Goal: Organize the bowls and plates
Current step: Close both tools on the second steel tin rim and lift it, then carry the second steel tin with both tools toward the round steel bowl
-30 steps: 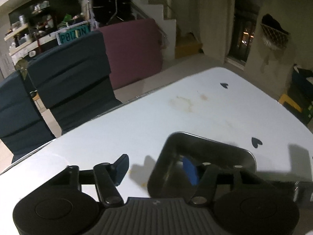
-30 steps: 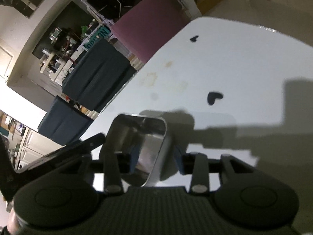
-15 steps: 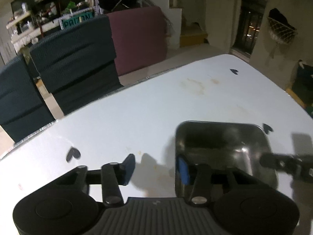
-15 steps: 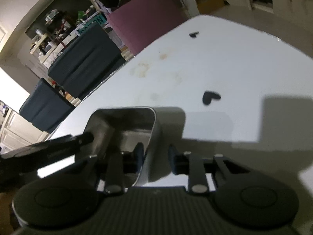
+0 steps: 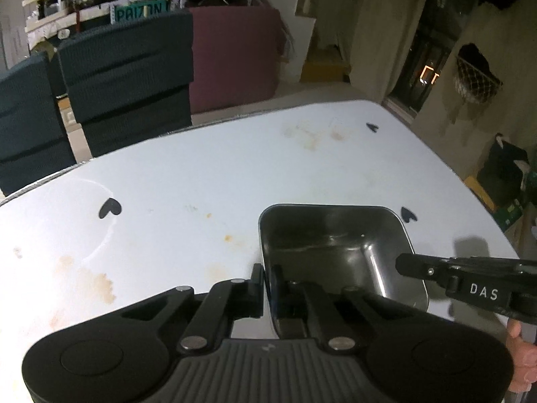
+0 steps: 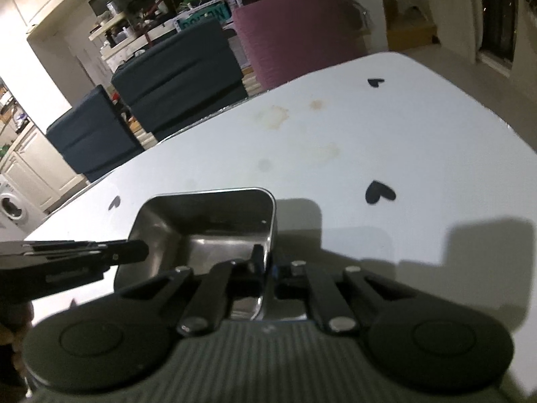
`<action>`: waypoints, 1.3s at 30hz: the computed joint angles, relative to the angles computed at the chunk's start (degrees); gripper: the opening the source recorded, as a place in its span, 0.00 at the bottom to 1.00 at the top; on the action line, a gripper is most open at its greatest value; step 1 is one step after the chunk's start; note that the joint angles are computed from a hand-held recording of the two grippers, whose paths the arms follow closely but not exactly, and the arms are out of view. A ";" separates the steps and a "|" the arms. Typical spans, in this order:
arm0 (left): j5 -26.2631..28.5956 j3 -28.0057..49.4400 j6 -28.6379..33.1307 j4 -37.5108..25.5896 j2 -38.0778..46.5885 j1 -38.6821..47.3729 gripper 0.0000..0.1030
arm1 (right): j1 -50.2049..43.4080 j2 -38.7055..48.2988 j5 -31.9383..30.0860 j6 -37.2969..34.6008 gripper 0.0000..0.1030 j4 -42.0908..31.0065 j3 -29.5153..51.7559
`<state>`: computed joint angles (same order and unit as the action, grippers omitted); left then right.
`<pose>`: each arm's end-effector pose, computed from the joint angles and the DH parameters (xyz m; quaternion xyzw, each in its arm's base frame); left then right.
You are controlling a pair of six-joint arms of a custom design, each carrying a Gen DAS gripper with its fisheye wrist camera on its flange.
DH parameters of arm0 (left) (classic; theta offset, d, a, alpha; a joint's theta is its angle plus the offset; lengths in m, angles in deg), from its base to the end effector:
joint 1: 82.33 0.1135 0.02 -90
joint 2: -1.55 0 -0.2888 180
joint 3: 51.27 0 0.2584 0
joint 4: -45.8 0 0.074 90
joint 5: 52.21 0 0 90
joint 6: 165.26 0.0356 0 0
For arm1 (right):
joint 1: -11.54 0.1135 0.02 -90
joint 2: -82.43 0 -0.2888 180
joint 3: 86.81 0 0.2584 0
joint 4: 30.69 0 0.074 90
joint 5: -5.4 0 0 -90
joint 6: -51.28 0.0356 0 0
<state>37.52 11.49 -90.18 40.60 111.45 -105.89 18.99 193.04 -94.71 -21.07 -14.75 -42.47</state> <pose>0.3310 -0.1442 0.1089 0.0705 0.9438 -0.1043 0.3055 0.2920 0.0445 0.0633 0.0535 0.9360 0.1543 0.3119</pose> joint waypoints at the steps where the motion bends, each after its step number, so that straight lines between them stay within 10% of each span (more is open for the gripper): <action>1: -0.77 -1.11 -0.84 0.28 -1.42 -0.62 0.04 | -0.45 -0.70 -0.71 -0.41 0.05 0.14 -0.66; 12: -10.69 -10.62 -12.34 -5.43 -21.08 -10.32 0.04 | -6.39 -20.29 -9.95 -4.41 0.06 -1.93 -11.84; 31: -26.12 -18.05 -31.86 -23.58 -47.75 -34.55 0.06 | -16.43 -76.02 -18.40 -16.68 0.06 -55.81 -13.71; 39: -20.62 -21.44 -32.93 -18.44 -43.54 -33.77 0.07 | -17.58 -76.64 -17.39 -20.43 0.05 -57.74 -16.38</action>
